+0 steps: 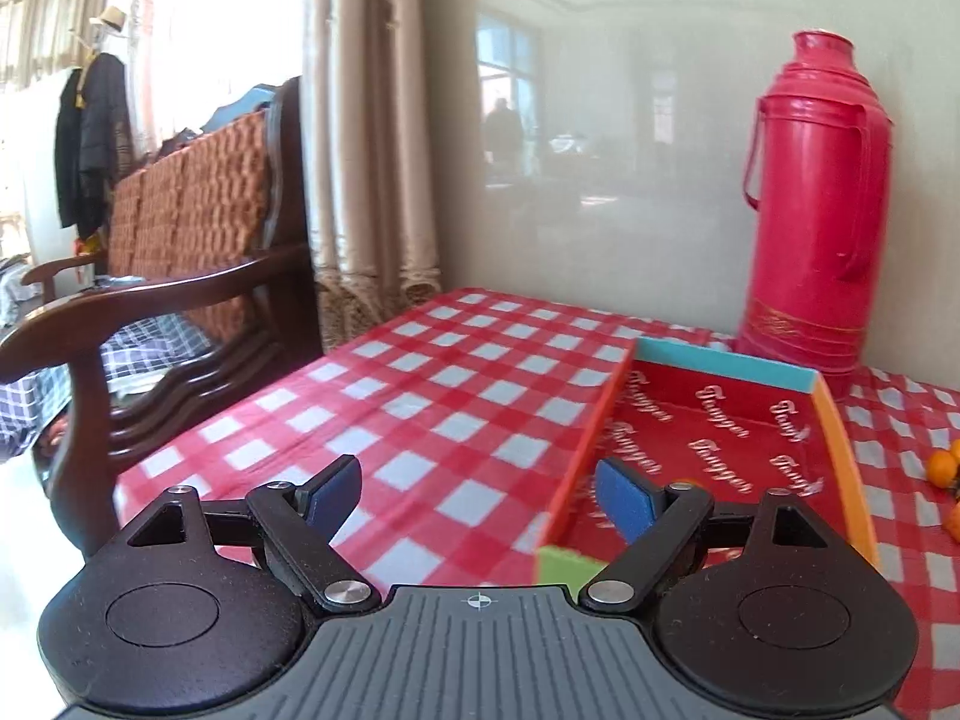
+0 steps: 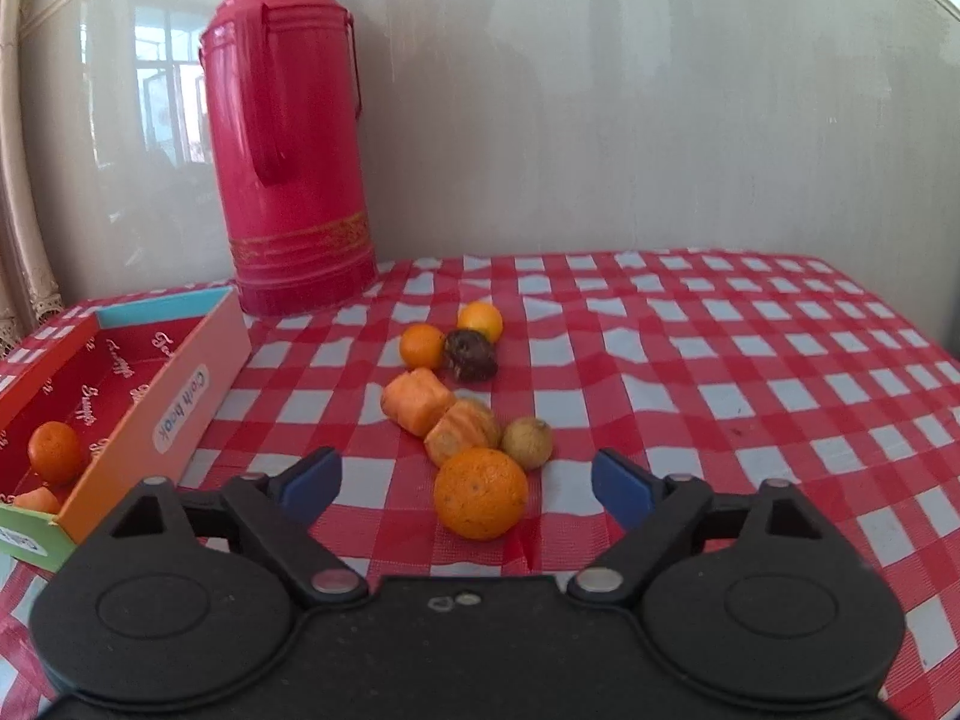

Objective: Organize fruits
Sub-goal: 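Grasp the second orange with the right gripper, then carry the orange with the right gripper into the box and release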

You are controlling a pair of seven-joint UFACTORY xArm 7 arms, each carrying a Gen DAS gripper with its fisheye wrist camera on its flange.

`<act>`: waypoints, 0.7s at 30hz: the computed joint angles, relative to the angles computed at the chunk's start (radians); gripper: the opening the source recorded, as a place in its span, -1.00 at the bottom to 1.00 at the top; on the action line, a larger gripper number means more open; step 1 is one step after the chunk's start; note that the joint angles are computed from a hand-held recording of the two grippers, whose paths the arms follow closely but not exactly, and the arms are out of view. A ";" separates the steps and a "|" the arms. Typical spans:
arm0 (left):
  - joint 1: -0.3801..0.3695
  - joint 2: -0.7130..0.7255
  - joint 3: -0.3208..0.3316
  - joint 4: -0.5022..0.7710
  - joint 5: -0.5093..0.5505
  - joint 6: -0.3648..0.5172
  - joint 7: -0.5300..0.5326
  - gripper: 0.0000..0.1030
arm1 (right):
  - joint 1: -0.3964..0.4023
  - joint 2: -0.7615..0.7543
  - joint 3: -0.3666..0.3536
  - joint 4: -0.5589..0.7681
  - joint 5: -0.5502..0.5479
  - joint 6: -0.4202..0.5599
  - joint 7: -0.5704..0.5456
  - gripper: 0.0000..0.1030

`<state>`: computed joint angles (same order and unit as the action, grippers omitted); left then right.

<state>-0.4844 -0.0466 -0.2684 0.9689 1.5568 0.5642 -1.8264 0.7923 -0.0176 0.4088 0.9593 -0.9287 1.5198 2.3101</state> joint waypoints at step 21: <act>0.096 -0.109 0.009 -0.141 -0.009 -0.009 -0.065 0.79 | -0.064 0.027 -0.040 0.006 0.063 -0.112 -0.094 -0.38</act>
